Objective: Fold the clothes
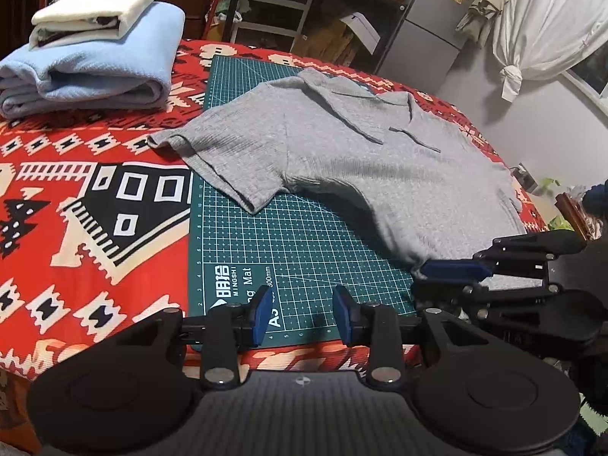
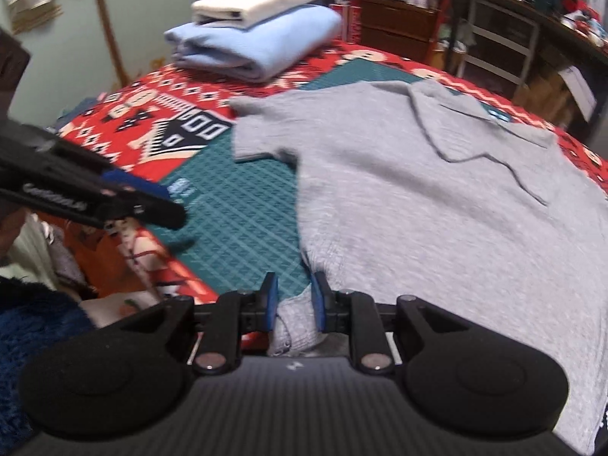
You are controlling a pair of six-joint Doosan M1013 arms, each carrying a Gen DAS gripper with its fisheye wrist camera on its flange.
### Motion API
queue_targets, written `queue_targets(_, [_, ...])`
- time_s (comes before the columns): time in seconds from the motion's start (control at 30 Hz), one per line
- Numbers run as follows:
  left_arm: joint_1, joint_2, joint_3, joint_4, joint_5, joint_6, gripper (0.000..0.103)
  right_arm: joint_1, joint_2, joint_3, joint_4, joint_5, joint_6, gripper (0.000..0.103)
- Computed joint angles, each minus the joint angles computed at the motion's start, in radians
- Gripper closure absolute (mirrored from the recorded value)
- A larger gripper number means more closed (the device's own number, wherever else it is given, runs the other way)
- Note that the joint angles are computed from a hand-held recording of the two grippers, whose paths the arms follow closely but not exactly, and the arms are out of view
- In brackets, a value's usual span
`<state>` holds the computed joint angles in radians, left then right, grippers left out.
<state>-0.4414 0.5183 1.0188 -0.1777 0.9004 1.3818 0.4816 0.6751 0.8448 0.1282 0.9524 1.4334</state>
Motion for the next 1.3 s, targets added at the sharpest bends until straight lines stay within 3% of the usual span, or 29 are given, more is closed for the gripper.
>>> queue_targets(0.3, [-0.006,0.012,-0.024,-0.022,0.013,0.047,0.069,-0.034,-0.028,0.053,-0.001,-0.081,0.112,0.087])
queue_targets(0.5, [-0.014,0.034,-0.061,-0.057,0.035,0.097,0.069,-0.085,-0.036,0.085,0.105,-0.109,0.217,0.086])
queue_targets(0.67, [-0.01,0.063,-0.101,-0.209,0.044,0.21,0.069,-0.133,-0.061,0.161,0.311,-0.191,0.284,0.086])
queue_targets(0.73, [-0.005,0.085,-0.127,-0.282,0.069,0.227,0.078,-0.138,-0.073,0.179,0.307,-0.213,0.291,0.086])
queue_targets(0.87, [0.007,0.141,-0.195,-0.415,0.142,0.18,0.082,-0.145,-0.099,0.215,0.316,-0.236,0.279,0.084])
queue_targets(1.03, [0.018,0.177,-0.218,-0.539,0.145,0.071,0.082,-0.149,-0.141,0.277,0.333,-0.278,0.267,0.083])
queue_targets(1.3, [0.011,0.205,-0.253,-0.558,0.134,-0.007,0.09,-0.163,-0.189,0.359,0.363,-0.332,0.263,0.083])
